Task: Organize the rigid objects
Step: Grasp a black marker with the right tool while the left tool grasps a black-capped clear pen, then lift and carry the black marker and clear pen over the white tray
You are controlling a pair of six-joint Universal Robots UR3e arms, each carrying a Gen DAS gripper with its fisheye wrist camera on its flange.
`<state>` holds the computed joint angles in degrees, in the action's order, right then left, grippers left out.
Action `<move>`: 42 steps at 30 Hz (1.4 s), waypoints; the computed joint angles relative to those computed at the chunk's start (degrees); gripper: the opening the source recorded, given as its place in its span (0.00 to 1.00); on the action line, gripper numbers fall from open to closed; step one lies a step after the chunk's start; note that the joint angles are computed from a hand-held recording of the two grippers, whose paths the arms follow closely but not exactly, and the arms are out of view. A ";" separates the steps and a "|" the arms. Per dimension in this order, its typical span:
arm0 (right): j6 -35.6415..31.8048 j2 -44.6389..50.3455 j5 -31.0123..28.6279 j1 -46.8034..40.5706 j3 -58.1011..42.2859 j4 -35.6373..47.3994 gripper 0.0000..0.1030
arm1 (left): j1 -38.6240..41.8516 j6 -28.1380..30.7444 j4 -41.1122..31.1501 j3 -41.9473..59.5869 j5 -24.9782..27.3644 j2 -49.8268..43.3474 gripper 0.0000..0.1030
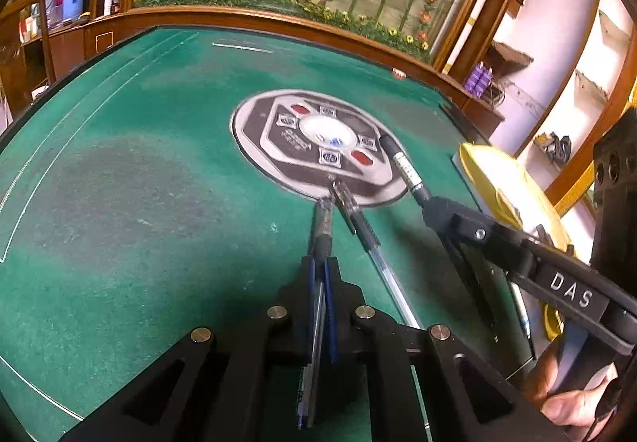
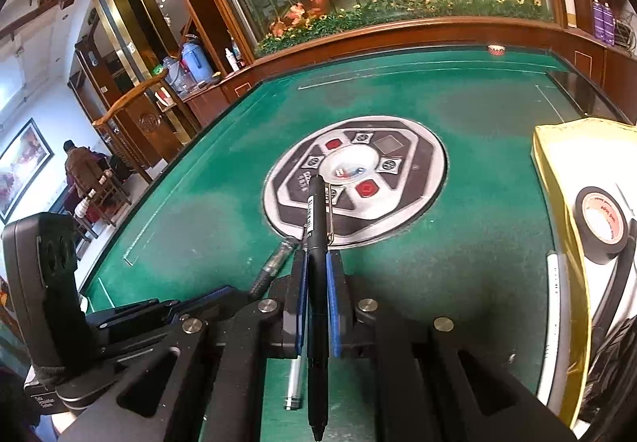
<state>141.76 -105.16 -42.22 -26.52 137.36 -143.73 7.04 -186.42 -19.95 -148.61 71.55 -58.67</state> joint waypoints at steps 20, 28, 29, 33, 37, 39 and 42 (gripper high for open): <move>-1.23 -1.84 4.60 -3.35 -0.44 6.59 0.08 | -22.05 -4.30 3.46 13.44 24.32 -20.14 0.35; -1.26 -1.63 4.85 -3.51 -0.23 6.55 0.08 | -24.45 -6.29 3.43 14.42 28.89 -21.38 0.08; -1.49 -1.70 5.02 -3.53 -0.25 7.01 0.08 | -22.55 -5.94 3.14 12.72 26.30 -18.93 0.08; -2.42 -1.80 5.31 -2.71 -0.11 7.32 0.08 | -17.70 -6.29 2.25 7.63 20.67 -10.06 0.08; -4.90 -3.99 5.99 -2.32 1.05 8.50 0.08 | -15.52 -6.39 0.88 5.77 18.63 -4.83 0.08; -7.25 -5.68 6.59 -3.14 1.46 11.22 0.08 | -14.91 -6.40 0.21 4.88 18.16 -2.70 0.08; -11.91 -11.28 7.82 -6.94 2.09 21.34 0.09 | -14.24 -6.29 -0.83 3.94 17.59 0.10 0.08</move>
<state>129.86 -116.44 -34.41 -33.46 139.45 -122.39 -7.19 -192.71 -20.79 -144.67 89.14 -58.57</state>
